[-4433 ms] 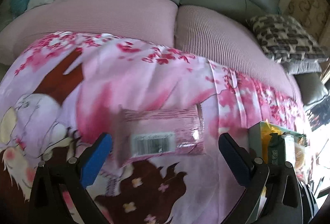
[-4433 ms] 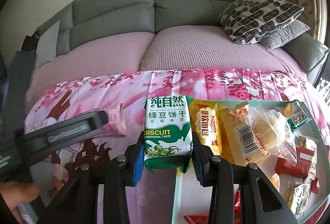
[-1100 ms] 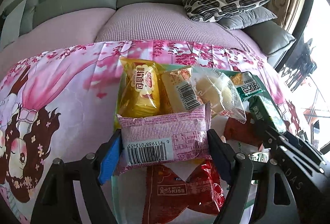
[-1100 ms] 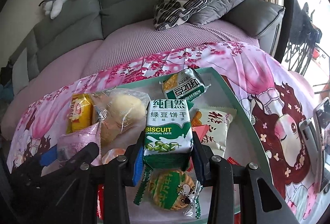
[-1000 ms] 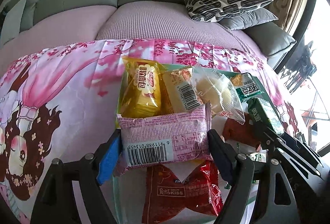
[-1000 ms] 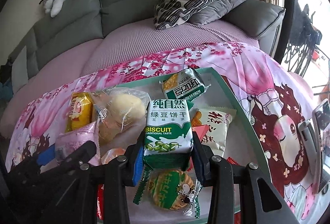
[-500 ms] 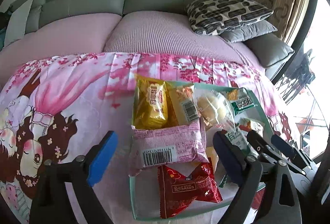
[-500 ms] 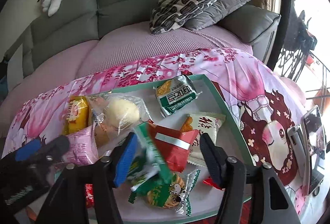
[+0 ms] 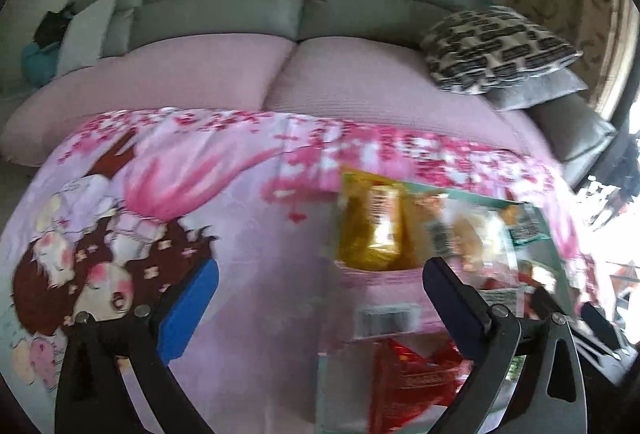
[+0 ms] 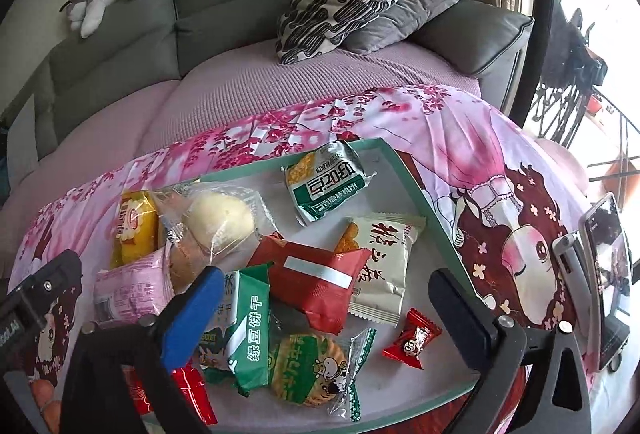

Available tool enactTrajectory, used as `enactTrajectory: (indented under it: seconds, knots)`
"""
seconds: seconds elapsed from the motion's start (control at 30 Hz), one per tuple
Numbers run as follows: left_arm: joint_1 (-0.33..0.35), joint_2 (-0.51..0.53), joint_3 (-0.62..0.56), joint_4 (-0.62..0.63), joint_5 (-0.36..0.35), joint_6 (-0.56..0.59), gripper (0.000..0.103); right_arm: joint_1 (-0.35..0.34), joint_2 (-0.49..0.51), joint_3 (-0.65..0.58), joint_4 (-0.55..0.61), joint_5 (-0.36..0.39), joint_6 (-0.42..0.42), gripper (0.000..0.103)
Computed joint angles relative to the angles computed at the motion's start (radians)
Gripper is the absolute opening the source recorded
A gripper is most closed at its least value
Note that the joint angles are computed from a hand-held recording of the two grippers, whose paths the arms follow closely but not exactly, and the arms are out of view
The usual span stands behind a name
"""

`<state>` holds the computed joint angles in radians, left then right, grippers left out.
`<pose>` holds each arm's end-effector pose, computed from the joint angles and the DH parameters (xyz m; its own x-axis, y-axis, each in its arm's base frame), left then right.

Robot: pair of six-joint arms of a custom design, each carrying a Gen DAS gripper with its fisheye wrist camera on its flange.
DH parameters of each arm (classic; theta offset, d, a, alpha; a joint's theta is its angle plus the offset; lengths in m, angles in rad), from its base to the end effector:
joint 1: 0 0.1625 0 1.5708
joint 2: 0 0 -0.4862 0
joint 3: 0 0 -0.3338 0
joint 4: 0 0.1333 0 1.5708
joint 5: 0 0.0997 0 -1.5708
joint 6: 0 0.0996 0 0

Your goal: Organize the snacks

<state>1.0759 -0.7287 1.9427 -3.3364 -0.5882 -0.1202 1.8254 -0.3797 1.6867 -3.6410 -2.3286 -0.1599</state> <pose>-0.0915 -0.6247 0.1787 -0.7388 -0.2091 -0.6406 0.3182 0.7297 -0.6052 0.2291 -0.6230 0.0371 -0.7831 0.1620 0.6004 -0.3106 0.7345 -0.6033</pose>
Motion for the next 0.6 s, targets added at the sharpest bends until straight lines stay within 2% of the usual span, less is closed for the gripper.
enactTrajectory:
  seconds: [0.2, 0.33, 0.4, 0.5, 0.6]
  knots:
    - [-0.01, 0.03, -0.01, 0.032, 0.213, -0.027, 0.102, 0.004, 0.005, 0.001, -0.033, 0.026, -0.032, 0.103]
    - [-0.024, 0.032, -0.001, 0.128, 0.333, -0.12, 0.102, 0.014, 0.009, -0.001, -0.045, 0.026, -0.046, 0.103]
    - [-0.029, 0.018, 0.01, 0.189, 0.353, -0.18, 0.102, 0.021, 0.012, -0.001, -0.049, 0.019, -0.057, 0.103]
    - [-0.036, 0.001, 0.038, 0.17, 0.334, -0.157, 0.102, 0.033, 0.014, 0.004, -0.062, 0.007, -0.068, 0.103]
    - [-0.042, -0.023, 0.072, 0.207, 0.325, -0.195, 0.102, 0.042, 0.01, 0.018, -0.077, 0.012, -0.073, 0.103]
